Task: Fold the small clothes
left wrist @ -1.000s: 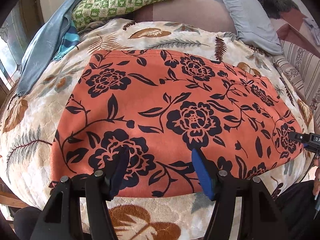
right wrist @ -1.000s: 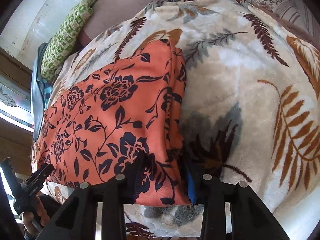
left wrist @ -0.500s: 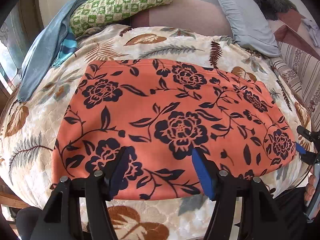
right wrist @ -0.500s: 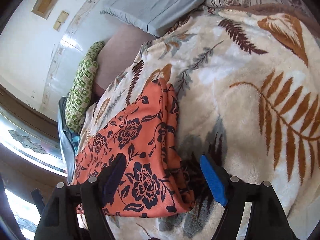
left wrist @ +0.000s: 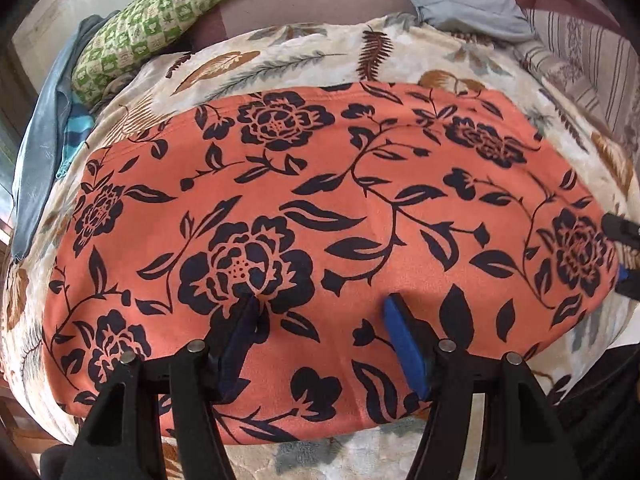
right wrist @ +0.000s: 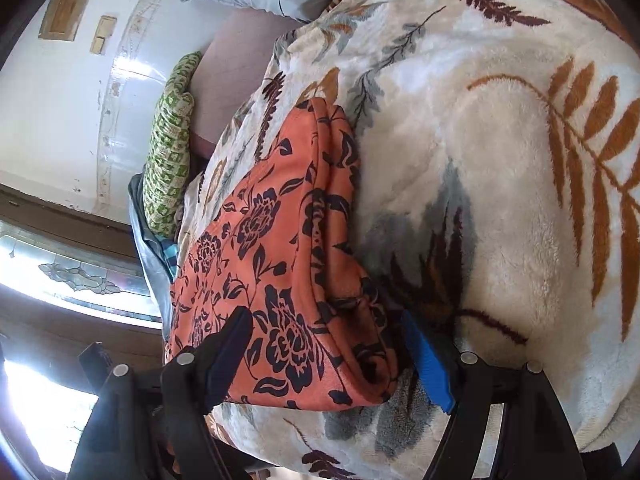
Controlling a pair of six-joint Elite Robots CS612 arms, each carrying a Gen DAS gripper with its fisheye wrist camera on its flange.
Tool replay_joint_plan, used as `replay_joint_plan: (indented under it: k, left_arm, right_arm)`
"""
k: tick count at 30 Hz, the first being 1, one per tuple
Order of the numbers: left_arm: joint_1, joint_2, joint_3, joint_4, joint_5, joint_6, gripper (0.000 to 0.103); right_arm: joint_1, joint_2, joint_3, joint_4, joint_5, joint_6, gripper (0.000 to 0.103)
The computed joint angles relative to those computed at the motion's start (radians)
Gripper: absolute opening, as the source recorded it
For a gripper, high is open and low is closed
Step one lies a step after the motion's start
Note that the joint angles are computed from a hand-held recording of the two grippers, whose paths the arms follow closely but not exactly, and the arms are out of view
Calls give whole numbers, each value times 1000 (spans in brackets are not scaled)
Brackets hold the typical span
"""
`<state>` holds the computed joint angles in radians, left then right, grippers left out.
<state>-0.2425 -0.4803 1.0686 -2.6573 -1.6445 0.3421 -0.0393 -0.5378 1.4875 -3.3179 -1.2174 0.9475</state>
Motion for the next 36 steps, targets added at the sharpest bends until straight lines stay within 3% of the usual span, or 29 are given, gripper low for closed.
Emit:
replay_joint_plan:
  k: [3, 4, 6, 8, 12, 16, 18, 21, 23, 27, 30, 32, 34, 35, 36]
  left_arm:
    - [0, -15, 19, -23, -16, 35, 67]
    - [6, -20, 20, -32, -46, 21, 67]
    - [17, -28, 30, -90, -92, -15, 67]
    - [21, -27, 31, -136, -101, -35, 67]
    - [4, 15, -29, 6, 22, 1, 69]
    - [14, -5, -9, -8, -34, -8, 68]
    - [25, -19, 19, -84, -76, -20, 68]
    - [31, -20, 42, -167, -25, -17, 68]
    - [30, 4, -2, -61, 39, -1, 68]
    - [36, 9, -11, -41, 15, 47, 72]
    - [57, -9, 0, -82, -81, -16, 71]
    - [66, -12, 13, -137, -82, -43, 71]
    - [59, 2, -1, -117, 6, -35, 71]
    - [54, 21, -24, -68, 50, -18, 72]
    - [55, 38, -39, -61, 52, -13, 77]
  right_arm:
    - [1, 2, -3, 1, -2, 0, 79]
    - [1, 2, -3, -9, 3, -3, 79]
    - [3, 4, 1, -71, 6, -14, 68]
    - [11, -4, 1, -61, -26, -51, 68]
    - [9, 5, -22, 30, -15, -25, 67]
    - [17, 5, -38, 60, -23, -73, 67]
    - [22, 3, -44, 86, -35, -102, 62]
    - [24, -1, -44, 107, -49, -99, 49]
    - [26, -5, -43, 117, -59, -100, 46]
    - [28, -7, -53, 160, -75, -87, 50]
    - [19, 4, -53, 120, -43, -11, 58]
    - [20, 1, -56, 137, -47, -24, 58]
    - [27, -8, -64, 197, -74, -54, 50]
    - [30, -12, -71, 231, -84, -66, 36]
    - [31, -15, -76, 255, -89, -71, 31]
